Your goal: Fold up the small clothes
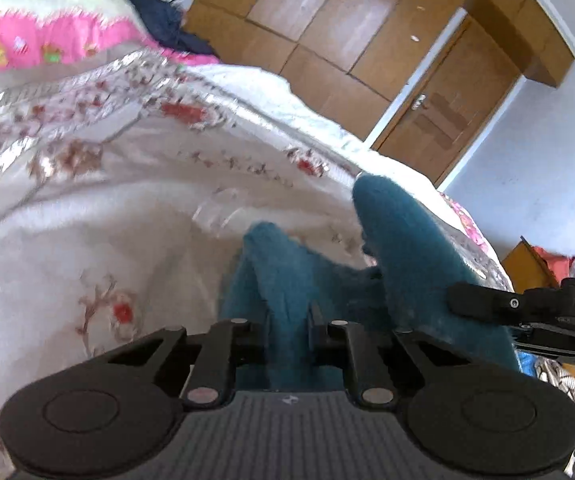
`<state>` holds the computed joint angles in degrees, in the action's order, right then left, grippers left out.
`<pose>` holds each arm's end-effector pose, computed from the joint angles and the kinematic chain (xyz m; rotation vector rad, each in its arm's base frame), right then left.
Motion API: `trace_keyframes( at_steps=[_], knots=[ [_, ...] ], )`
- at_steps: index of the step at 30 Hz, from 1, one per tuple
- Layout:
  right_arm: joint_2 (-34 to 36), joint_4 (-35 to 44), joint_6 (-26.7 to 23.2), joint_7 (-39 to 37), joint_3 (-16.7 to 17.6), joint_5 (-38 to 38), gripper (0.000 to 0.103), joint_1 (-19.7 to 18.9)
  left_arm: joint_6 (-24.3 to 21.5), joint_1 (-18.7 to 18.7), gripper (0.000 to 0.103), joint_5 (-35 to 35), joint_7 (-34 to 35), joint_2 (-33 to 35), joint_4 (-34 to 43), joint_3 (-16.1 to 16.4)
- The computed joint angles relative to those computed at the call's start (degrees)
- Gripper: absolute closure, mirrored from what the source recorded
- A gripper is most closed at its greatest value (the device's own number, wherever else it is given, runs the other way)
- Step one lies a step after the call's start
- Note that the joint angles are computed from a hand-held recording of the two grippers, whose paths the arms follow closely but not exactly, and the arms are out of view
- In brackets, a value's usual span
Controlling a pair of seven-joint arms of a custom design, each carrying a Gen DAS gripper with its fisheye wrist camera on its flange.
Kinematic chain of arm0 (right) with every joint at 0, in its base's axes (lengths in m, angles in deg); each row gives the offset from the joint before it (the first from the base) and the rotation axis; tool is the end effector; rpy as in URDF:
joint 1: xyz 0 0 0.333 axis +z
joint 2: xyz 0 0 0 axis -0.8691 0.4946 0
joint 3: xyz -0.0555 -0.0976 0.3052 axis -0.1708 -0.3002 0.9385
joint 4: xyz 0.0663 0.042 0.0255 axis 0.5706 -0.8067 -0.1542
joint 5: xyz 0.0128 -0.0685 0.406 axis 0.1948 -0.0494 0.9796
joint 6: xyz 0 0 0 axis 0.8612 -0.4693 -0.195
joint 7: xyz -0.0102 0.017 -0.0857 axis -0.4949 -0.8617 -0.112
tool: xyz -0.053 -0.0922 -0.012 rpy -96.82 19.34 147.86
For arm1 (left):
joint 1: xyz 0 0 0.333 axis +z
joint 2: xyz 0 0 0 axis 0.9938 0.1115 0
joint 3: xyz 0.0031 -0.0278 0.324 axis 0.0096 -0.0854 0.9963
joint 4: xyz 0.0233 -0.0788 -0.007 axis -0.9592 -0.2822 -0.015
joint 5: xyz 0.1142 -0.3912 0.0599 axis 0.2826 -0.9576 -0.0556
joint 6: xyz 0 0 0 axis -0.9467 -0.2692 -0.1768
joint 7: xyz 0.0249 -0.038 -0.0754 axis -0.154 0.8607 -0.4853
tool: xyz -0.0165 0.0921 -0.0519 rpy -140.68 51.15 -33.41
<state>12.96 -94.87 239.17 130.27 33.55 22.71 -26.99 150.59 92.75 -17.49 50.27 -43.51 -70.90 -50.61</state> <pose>0.4579 0.3514 0.5555 -1.8216 1.2519 0.0791 0.3511 -0.2137 0.4738 -2.0709 1.2903 -1.2635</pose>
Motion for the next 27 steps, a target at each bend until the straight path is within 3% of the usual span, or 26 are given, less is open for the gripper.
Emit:
trace_keyframes(
  at_steps=[7, 11, 12, 17, 20, 23, 26, 27],
  knots=[
    [-3.93, -1.73, 1.21, -3.66, -1.67, 5.26, 0.085, 1.89, 6.46, 4.76, 0.078, 0.77, 5.63, 4.76, 3.47, -1.62],
    [-2.26, 0.36, 1.8, -5.78, -1.72, 8.83, 0.085, 3.28, 6.92, 12.55, 0.078, -1.06, 8.46, 6.72, 4.98, -7.86],
    [-0.74, 1.48, 1.07, -4.53, -1.26, 8.63, 0.085, 3.15, 7.06, 13.01, 0.078, -1.72, 8.84, 7.98, 4.74, -8.26],
    [8.02, 7.5, -0.58, -2.25, 2.73, 9.97, 0.089, 1.83, 14.48, 11.47, 0.073, -8.2, 8.34, 9.14, -1.48, -8.82],
    [11.19, 9.44, 0.09, -1.47, 5.29, 11.2, 0.093, 0.63, 12.01, 12.5, 0.072, -11.72, 9.37, 7.3, -3.02, -10.92],
    [12.97, 9.7, 1.77, -0.39, 7.28, 9.9, 0.095, 0.05, 16.12, 10.77, 0.07, -13.97, 9.88, 11.48, -4.24, -9.45],
    [14.17, 9.87, 2.24, 3.72, 8.04, 6.92, 0.097, -0.77, 17.58, 6.76, 0.069, -16.3, 9.97, 11.85, -5.55, -5.68],
    [14.65, 9.91, 1.93, 5.23, 8.19, 5.97, 0.102, -1.08, 18.16, 5.2, 0.067, -17.64, 9.51, 11.02, -6.49, -4.6]
  ],
)
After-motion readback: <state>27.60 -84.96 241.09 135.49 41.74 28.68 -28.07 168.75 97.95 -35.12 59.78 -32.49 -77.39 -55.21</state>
